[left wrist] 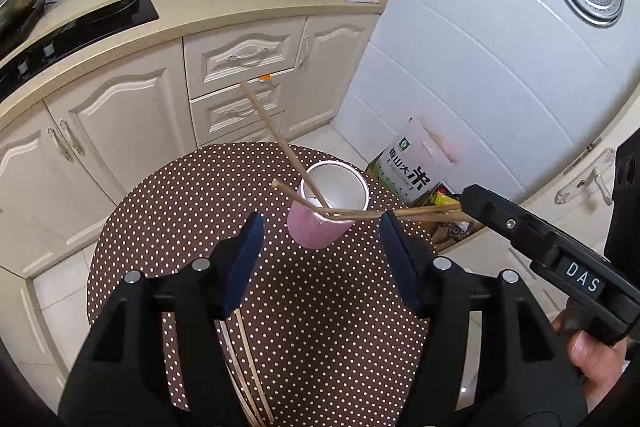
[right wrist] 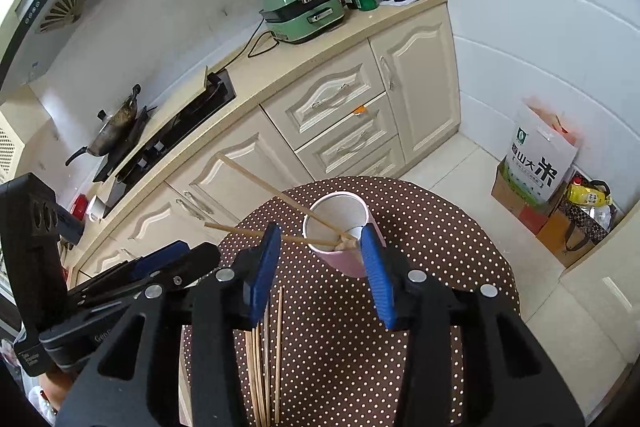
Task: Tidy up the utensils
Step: 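Move both tools back down to the remaining chopsticks on the table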
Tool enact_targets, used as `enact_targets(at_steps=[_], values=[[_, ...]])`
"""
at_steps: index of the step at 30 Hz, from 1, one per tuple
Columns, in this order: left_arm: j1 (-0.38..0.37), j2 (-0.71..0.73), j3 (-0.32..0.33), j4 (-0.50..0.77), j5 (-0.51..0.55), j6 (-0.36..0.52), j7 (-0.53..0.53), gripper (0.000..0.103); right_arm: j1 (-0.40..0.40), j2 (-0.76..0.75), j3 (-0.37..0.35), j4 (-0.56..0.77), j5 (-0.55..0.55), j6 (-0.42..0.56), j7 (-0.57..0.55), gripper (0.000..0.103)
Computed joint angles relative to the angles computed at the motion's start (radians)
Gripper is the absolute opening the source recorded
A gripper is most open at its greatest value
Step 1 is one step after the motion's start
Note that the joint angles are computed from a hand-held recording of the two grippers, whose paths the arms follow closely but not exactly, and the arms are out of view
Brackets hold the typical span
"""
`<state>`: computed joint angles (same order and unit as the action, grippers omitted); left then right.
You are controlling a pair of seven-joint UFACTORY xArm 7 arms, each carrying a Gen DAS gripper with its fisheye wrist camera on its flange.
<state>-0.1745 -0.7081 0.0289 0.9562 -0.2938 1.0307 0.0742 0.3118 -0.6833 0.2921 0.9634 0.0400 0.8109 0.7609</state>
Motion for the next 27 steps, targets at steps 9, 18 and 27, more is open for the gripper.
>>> enact_targets(at_steps=[9, 18, 27], values=[[0.018, -0.101, 0.064, -0.059, -0.029, 0.046, 0.020, 0.063, 0.016, -0.063, 0.034, -0.010, 0.007, 0.000, 0.037, 0.040], [0.104, -0.196, 0.103, -0.147, 0.025, 0.118, 0.024, 0.063, 0.083, -0.021, 0.085, -0.010, 0.023, 0.009, 0.035, 0.040], [0.217, -0.218, 0.107, -0.270, 0.154, 0.164, 0.052, 0.063, 0.184, 0.133, 0.094, -0.003, 0.052, -0.012, -0.014, 0.040]])
